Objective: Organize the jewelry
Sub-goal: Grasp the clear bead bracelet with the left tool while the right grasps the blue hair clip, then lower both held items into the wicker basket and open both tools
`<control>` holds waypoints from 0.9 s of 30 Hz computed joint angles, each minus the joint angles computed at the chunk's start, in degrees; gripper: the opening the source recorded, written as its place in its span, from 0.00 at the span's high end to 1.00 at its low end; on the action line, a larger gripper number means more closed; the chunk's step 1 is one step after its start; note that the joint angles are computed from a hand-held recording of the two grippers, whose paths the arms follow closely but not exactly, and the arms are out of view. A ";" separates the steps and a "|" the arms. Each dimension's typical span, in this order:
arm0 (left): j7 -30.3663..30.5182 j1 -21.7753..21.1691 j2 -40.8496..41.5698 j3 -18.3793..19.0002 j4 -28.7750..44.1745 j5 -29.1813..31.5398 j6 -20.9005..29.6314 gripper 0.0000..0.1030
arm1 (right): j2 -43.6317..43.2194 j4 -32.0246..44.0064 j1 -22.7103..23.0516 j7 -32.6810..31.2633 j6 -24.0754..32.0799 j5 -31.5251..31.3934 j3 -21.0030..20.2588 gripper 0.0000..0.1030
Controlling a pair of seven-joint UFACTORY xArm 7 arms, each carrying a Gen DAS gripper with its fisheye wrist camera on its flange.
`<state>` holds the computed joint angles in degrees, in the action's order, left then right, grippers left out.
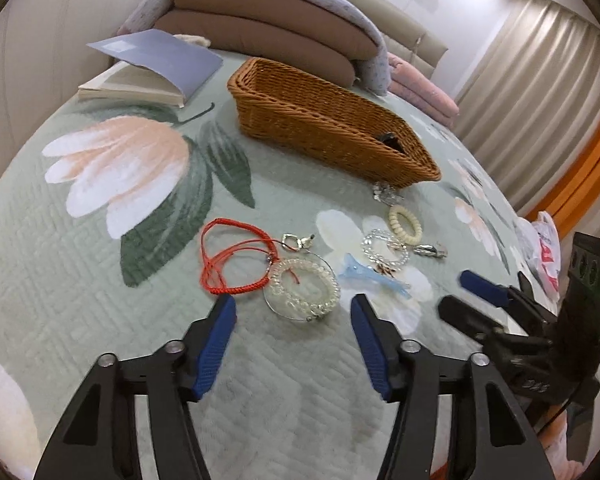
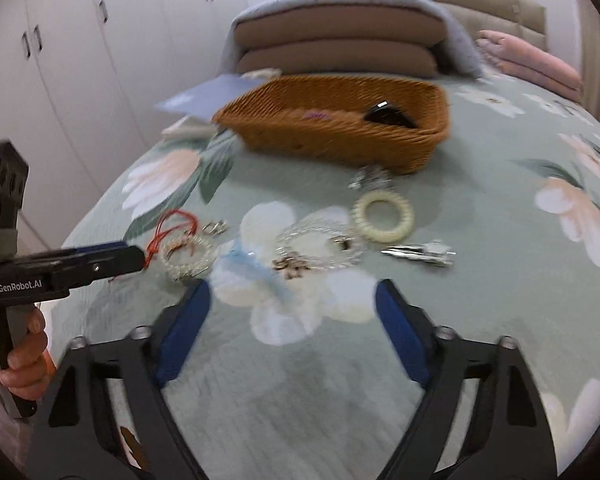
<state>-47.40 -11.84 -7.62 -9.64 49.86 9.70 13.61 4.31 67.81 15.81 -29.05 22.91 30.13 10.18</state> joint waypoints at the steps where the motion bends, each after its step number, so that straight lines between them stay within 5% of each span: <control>1: 0.11 0.01 0.19 0.17 0.13 -0.28 -0.09 0.53 | 1.57 1.74 0.29 0.98 0.90 -1.52 -0.01 0.37; 7: 0.95 -0.71 2.61 0.75 1.84 -1.92 0.47 0.58 | 8.07 8.73 0.33 3.79 5.31 -7.32 0.73 0.49; 17: -4.36 -1.49 6.43 1.55 5.38 3.69 2.36 0.65 | 12.57 12.81 2.39 6.50 5.24 -16.49 1.38 0.74; 19: -5.76 -1.63 6.64 1.68 5.98 5.86 3.79 0.82 | 12.66 12.63 2.70 6.52 4.68 -17.79 1.42 0.82; 23: -5.48 -1.71 6.18 2.07 5.09 5.82 2.64 0.87 | 11.76 11.13 2.73 5.79 3.47 -18.42 1.90 0.93; 27: -4.46 -1.57 5.14 2.06 3.79 5.09 0.32 0.91 | 9.76 8.58 1.81 4.18 3.00 -15.88 2.72 0.93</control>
